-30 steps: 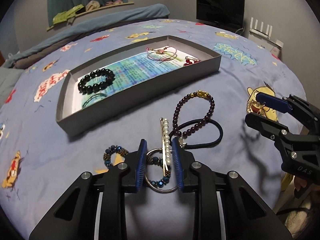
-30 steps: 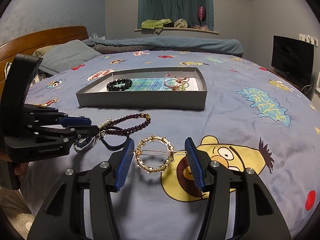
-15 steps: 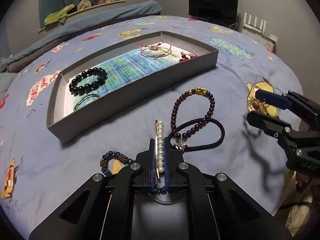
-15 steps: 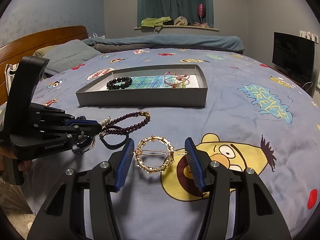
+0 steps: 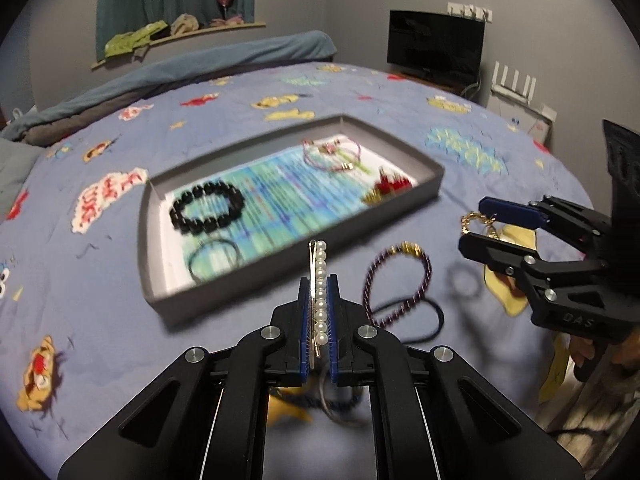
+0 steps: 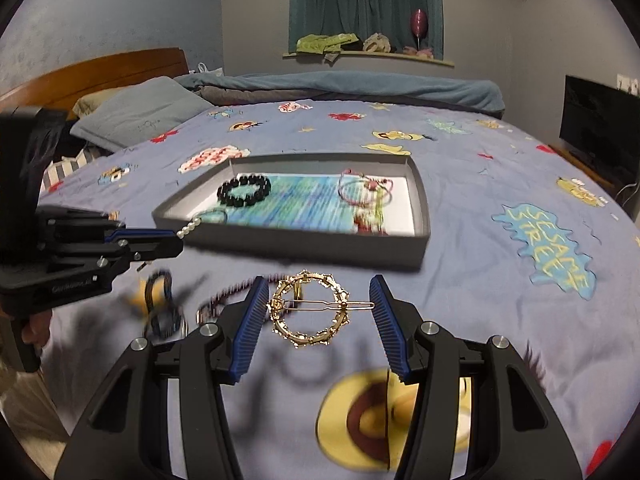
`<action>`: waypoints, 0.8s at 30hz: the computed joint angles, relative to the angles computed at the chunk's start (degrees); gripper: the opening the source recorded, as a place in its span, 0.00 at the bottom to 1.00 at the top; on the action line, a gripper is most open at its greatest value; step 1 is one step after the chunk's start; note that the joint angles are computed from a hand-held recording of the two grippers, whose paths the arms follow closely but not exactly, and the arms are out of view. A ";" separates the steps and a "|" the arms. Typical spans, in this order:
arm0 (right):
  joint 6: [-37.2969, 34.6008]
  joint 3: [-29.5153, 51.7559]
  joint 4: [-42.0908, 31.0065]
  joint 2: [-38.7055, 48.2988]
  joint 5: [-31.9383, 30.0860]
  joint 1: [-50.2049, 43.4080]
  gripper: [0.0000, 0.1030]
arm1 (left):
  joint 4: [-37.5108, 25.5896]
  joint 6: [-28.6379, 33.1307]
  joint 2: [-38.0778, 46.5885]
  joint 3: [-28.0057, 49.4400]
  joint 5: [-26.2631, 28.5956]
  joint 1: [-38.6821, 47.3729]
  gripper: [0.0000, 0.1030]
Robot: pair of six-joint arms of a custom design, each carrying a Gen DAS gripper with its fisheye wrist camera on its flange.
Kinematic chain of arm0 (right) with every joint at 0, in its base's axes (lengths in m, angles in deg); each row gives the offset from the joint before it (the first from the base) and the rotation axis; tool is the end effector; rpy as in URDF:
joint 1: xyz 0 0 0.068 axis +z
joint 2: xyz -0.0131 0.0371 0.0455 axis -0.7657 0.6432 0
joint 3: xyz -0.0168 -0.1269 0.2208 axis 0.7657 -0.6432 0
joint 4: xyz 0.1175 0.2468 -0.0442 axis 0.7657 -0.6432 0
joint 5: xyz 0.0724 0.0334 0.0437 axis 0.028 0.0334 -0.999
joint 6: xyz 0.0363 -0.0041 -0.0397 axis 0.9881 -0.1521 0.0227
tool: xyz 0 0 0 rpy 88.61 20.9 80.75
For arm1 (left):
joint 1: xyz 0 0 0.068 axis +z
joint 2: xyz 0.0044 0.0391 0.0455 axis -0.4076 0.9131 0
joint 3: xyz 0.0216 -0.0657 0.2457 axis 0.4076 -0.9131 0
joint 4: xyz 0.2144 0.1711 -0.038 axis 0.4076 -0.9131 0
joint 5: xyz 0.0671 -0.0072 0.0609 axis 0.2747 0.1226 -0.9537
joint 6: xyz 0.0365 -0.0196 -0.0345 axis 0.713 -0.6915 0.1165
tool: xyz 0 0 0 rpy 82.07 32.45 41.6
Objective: Organize jewelry
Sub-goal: 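Carry the gold hair clip and pearl pin into the grey tray while opening both tools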
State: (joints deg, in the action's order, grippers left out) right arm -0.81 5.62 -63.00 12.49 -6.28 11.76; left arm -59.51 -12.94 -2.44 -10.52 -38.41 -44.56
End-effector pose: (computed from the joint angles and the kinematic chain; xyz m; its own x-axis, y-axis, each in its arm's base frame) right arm 0.1464 0.2125 0.1886 -0.5359 0.1811 -0.8246 0.2410 0.9689 0.0561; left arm 0.3007 -0.1307 0.2031 -0.3520 0.5729 -0.7402 0.8649 0.5014 -0.0233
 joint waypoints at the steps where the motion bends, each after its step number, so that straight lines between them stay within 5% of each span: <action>1: -2.15 -0.15 1.30 -0.98 -0.99 -1.60 0.51 | -0.21 -0.17 0.56 1.08 -0.19 -0.09 0.08; 11: -23.22 4.16 12.96 1.76 -11.86 -19.15 0.51 | -5.84 -3.39 16.53 23.33 -1.91 -1.38 0.08; 24: -27.58 16.91 14.68 18.40 -22.17 -30.52 0.51 | -18.84 -4.75 43.33 57.88 -9.12 -6.11 0.08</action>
